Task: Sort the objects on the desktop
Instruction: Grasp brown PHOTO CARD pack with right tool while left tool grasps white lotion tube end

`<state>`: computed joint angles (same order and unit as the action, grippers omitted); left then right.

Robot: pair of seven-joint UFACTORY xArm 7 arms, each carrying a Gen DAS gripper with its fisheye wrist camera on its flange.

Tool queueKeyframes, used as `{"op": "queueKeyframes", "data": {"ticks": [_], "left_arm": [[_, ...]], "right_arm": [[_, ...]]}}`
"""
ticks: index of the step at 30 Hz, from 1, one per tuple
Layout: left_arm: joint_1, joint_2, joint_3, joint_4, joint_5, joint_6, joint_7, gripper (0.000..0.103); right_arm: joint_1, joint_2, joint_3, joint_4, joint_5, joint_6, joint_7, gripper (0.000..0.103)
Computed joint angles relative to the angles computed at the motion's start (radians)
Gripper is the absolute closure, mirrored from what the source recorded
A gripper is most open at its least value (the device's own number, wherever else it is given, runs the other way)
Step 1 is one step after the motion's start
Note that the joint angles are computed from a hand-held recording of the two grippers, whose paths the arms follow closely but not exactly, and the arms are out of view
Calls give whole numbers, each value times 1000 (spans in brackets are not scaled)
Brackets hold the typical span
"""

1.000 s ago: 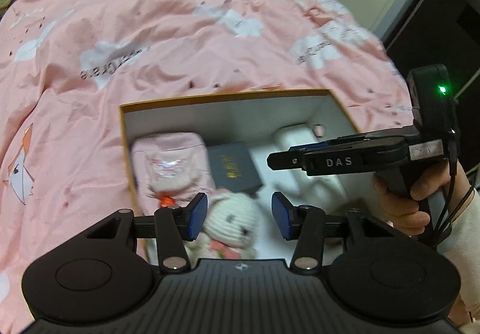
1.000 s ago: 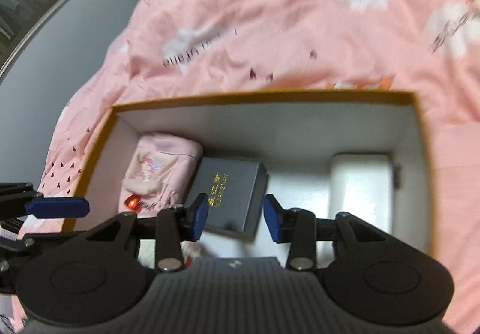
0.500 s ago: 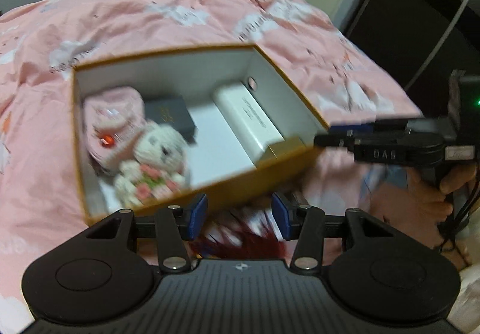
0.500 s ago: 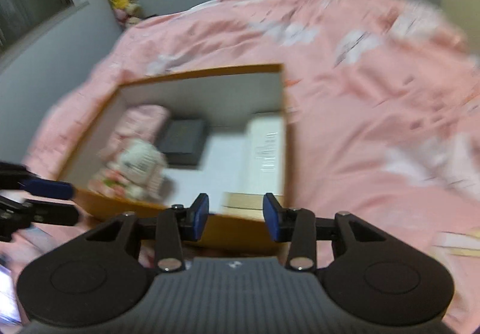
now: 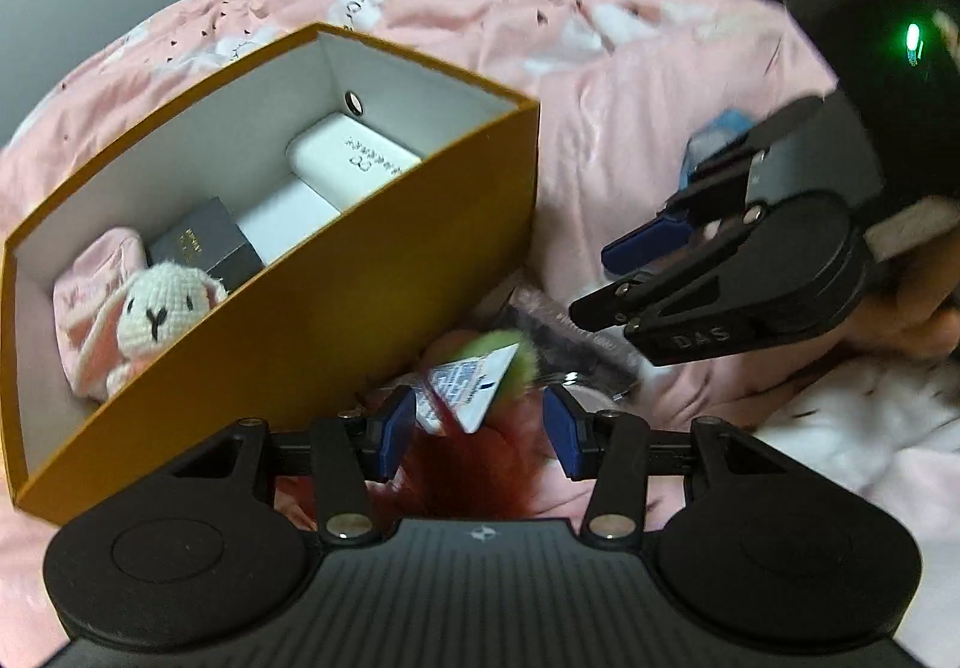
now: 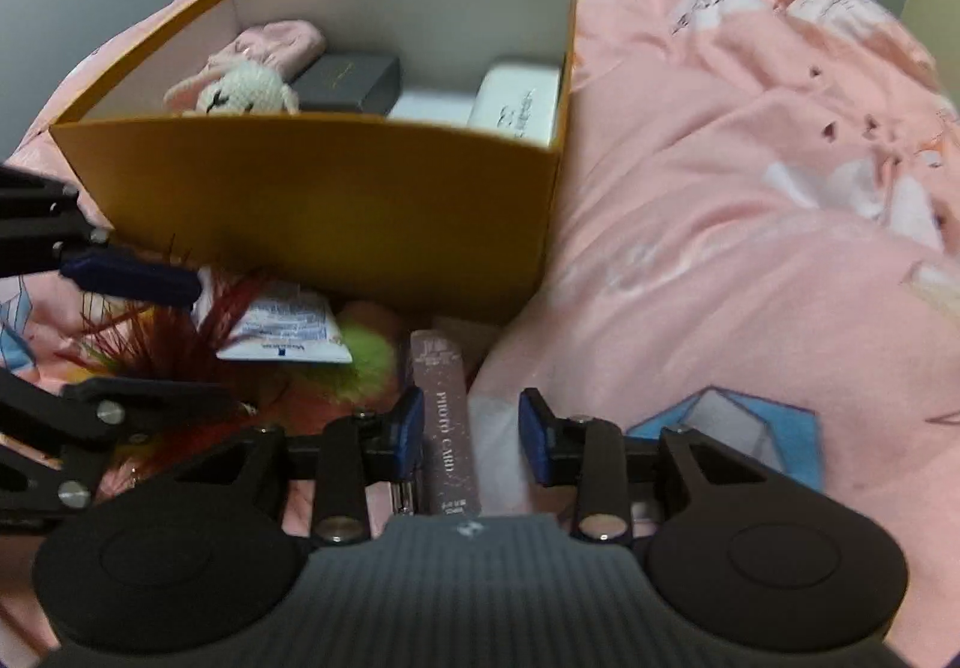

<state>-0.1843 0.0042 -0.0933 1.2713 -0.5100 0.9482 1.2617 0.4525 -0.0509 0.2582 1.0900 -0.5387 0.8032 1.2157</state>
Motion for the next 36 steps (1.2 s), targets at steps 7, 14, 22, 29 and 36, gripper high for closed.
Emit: {"op": "queueKeyframes", "data": {"ticks": [7,14,22,29,36], "left_arm": [[-25,22,-21,-48,105,-125,24,48],[-35,28,-31,-87,107,-206,40,63],[-32,14,-25,-95,41,-223,69,78],[10,69,-11,32,21,-72,-32,78],[-31,79,-50,4,45,-146,3,78]], "right_arm": [[-20,25,-27,-24,79,-86,-109,67],[-29,46,-41,-47,156,-159,-162,72],[-39,50,-53,-82,231,-250,-211,76],[-46,32,-49,-102,265,-268,-231,76],[-46,25,-46,-114,273,-279,-224,77]]}}
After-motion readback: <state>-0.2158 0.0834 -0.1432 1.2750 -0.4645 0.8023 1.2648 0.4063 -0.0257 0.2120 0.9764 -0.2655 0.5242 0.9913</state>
